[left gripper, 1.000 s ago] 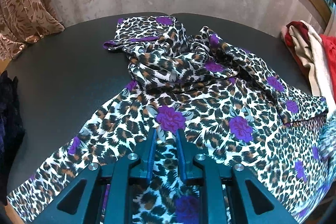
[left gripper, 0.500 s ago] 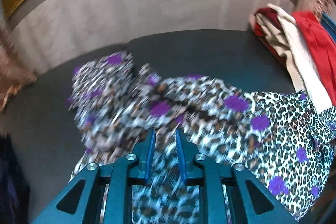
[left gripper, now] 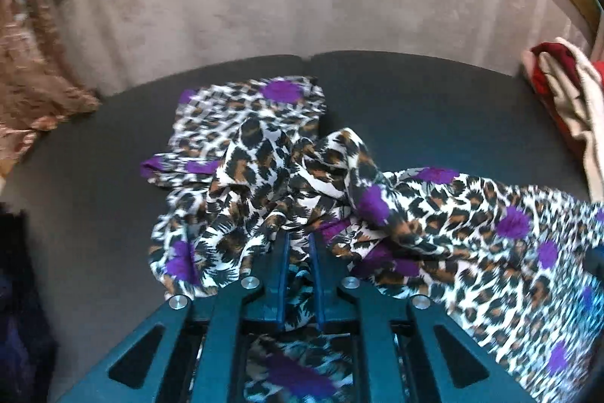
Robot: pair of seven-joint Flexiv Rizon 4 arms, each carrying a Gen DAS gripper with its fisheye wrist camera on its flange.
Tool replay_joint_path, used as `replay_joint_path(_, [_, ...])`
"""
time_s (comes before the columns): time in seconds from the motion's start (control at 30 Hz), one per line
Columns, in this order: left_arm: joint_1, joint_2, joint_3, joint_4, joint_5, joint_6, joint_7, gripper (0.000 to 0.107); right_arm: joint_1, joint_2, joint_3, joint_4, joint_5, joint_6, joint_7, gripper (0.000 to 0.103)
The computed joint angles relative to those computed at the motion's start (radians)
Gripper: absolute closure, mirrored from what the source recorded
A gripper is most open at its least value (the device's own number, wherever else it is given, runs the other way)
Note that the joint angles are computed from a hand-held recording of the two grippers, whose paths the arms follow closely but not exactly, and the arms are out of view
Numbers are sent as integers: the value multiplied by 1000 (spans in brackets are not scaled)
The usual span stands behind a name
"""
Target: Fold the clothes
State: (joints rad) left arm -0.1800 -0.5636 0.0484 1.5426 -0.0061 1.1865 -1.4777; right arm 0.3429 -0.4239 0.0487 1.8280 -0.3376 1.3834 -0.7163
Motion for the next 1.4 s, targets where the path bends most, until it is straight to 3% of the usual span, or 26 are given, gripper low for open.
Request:
replay_joint_path(0.07, [-37, 13, 72, 18, 48, 16, -81, 93, 24, -51, -25, -70, -43, -28, -12, 0])
replay_joint_path(0.17, [-68, 29, 159, 32, 111, 1, -238, 91, -5, -141, 33, -214, -19, -76, -104, 0])
replay_joint_path(0.3, [25, 44, 132, 38, 71, -52, -313, 88, -24, -269, 99, -434, 27, -170, -259, 0])
replay_joint_path(0.37, [99, 41, 82, 23, -10, -76, -305, 88, -29, -329, 132, -543, 52, -219, -352, 0])
replay_joint_path(0.47, [122, 41, 113, -2, 0, -74, -379, 89, 5, -399, 105, -680, 47, -318, -428, 0])
replay_joint_path(0.57, [191, 65, 74, 35, -53, -44, -345, 89, 16, -443, 89, -773, 81, -360, -478, 0])
replay_joint_path(0.67, [223, 82, 47, 55, -58, -22, -261, 89, -1, -424, 101, -742, 147, -307, -507, 0])
replay_joint_path(0.77, [273, 78, -36, 61, -104, 9, -60, 88, -22, -404, 124, -721, 235, -270, -551, 0])
replay_joint_path(0.87, [304, 79, -151, 78, -193, 24, 172, 88, -19, -425, 128, -752, 233, -280, -549, 0])
replay_joint_path(0.93, [312, 53, -229, 45, -251, -13, 326, 88, 4, -429, 98, -766, 214, -310, -539, 0])
replay_joint_path(1.0, [280, 16, -246, -24, -269, -117, 400, 88, 20, -443, 85, -804, 194, -366, -539, 0])
replay_joint_path(1.07, [277, -20, -272, -85, -343, -239, 435, 88, 30, -464, 84, -861, 185, -440, -553, 0])
replay_joint_path(1.13, [262, -38, -283, -107, -418, -287, 420, 88, 1, -457, 145, -891, 243, -490, -610, 0])
replay_joint_path(1.27, [236, -110, -251, -198, -504, -360, 364, 85, -109, -446, 315, -931, 500, -471, -706, 0])
replay_joint_path(1.4, [228, -156, -247, -252, -563, -425, 334, 83, -174, -485, 407, -1024, 687, -551, -749, 0])
